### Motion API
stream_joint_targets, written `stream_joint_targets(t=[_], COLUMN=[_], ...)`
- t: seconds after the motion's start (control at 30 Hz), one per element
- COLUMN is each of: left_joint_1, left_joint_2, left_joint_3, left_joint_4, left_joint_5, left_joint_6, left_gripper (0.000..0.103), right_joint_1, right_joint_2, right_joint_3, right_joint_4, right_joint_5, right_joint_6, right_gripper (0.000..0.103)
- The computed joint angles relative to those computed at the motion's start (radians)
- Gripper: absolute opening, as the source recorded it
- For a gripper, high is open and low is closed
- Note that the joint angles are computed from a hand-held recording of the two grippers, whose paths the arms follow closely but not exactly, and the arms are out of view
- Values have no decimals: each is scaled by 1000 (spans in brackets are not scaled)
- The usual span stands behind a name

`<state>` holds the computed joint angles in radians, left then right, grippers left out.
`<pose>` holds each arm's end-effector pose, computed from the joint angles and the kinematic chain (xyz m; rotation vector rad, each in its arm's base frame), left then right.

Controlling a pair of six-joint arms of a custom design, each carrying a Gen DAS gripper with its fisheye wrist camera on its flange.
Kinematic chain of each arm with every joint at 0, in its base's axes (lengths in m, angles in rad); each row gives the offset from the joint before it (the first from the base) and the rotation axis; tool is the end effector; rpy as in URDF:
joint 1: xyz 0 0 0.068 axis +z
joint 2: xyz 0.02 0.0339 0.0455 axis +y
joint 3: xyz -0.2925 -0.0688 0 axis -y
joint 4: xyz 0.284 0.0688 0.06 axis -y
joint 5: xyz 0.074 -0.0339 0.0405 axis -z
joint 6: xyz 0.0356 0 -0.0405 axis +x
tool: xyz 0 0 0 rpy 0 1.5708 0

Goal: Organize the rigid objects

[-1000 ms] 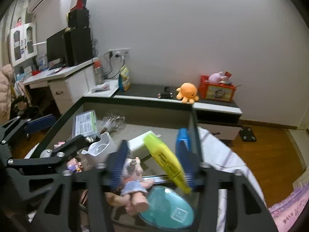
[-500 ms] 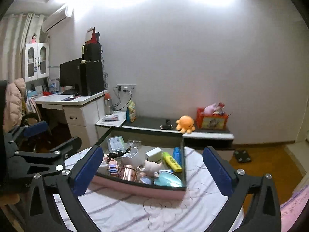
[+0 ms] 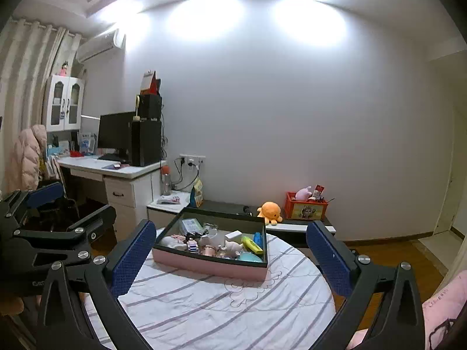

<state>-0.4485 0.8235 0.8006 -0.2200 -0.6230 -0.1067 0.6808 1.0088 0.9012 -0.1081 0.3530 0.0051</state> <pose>0.1950 -0.0708 0.3568 -0.1342 1.7652 0.1635 0.2081 0.1527 0.3672 -0.3448 1.7428 0.1804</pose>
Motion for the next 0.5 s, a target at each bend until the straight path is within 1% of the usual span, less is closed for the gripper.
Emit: stream_joint_targets(t=[0.13, 0.2, 0.3, 0.43, 0.5], left_joint_1=[-142, -237, -362, -565, -668], left_joint_2=[-103, -149, -190, -221, -225], left_joint_3=[-18, -22, -19, 0, 14], left_joint_4=[-37, -60, -84, -131, -159], left_joint_5=[-161, -265, -396, -613, -725], left_joint_6=[16, 23, 30, 20, -3], left_gripper=[103, 103, 103, 103, 103], right_joint_1=[73, 126, 198, 286, 347], right_joint_2=[-104, -161, -222, -288, -317], right_joint_3=[-19, -31, -43, -45, -39], right_joint_4=[-63, -91, -122, -168, -200], right_joint_5=[69, 122, 185, 263, 319], right_joint_6=[11, 12, 24, 37, 40], right_gripper=[103, 103, 103, 103, 103])
